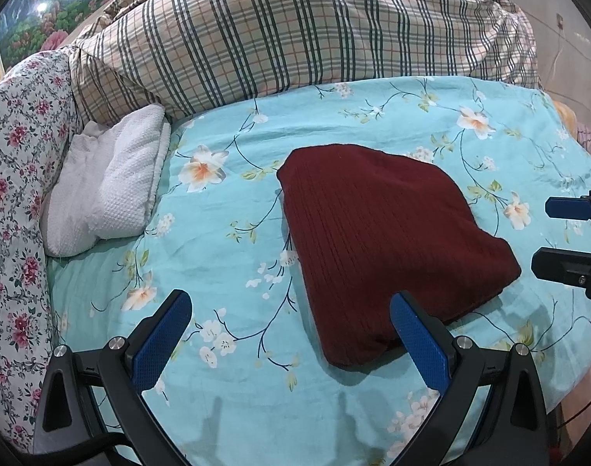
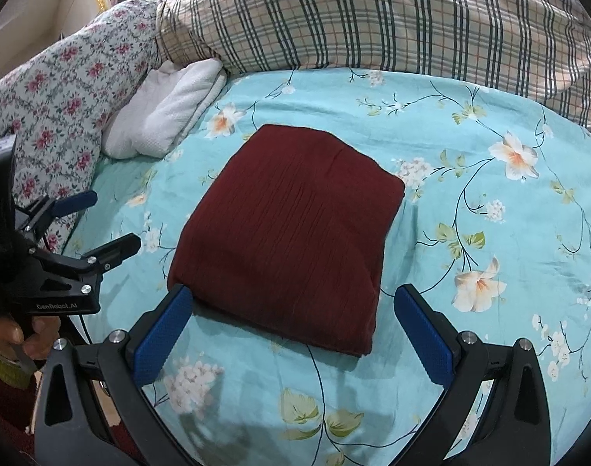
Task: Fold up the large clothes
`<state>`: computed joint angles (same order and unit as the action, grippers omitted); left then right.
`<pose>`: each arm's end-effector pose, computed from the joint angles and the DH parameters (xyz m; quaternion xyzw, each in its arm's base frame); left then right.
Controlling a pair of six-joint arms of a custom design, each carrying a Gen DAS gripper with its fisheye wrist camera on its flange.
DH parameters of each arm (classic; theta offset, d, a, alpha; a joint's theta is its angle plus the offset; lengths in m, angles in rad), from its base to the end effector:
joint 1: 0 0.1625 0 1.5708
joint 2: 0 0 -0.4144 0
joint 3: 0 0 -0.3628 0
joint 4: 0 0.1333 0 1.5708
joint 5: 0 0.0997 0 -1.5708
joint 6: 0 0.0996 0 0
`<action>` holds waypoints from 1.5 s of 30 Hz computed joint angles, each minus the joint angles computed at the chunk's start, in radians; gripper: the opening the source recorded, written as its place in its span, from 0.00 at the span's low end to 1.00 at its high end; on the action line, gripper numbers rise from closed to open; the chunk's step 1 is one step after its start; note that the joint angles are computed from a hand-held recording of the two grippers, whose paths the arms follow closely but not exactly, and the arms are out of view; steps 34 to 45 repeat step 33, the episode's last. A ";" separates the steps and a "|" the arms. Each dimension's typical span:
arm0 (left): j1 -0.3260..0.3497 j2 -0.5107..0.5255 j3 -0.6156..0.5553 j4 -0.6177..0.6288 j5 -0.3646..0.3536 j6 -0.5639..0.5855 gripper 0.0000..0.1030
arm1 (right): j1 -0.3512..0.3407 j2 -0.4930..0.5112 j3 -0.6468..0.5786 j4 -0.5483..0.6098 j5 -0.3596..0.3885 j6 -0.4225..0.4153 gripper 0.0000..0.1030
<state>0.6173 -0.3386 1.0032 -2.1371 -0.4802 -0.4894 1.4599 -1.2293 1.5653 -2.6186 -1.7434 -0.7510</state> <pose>-0.5005 -0.6271 0.0208 0.2212 0.8252 -0.3106 0.4167 0.0468 -0.6299 0.4242 0.2653 -0.8959 0.2816 0.2184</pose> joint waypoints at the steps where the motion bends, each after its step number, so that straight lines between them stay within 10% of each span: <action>1: -0.001 0.000 0.002 -0.001 0.000 -0.003 0.99 | 0.001 0.003 -0.005 0.003 -0.001 0.002 1.00; 45: 0.026 0.038 -0.082 0.053 0.024 -0.042 0.99 | -0.007 0.039 -0.023 -0.010 -0.006 0.021 1.00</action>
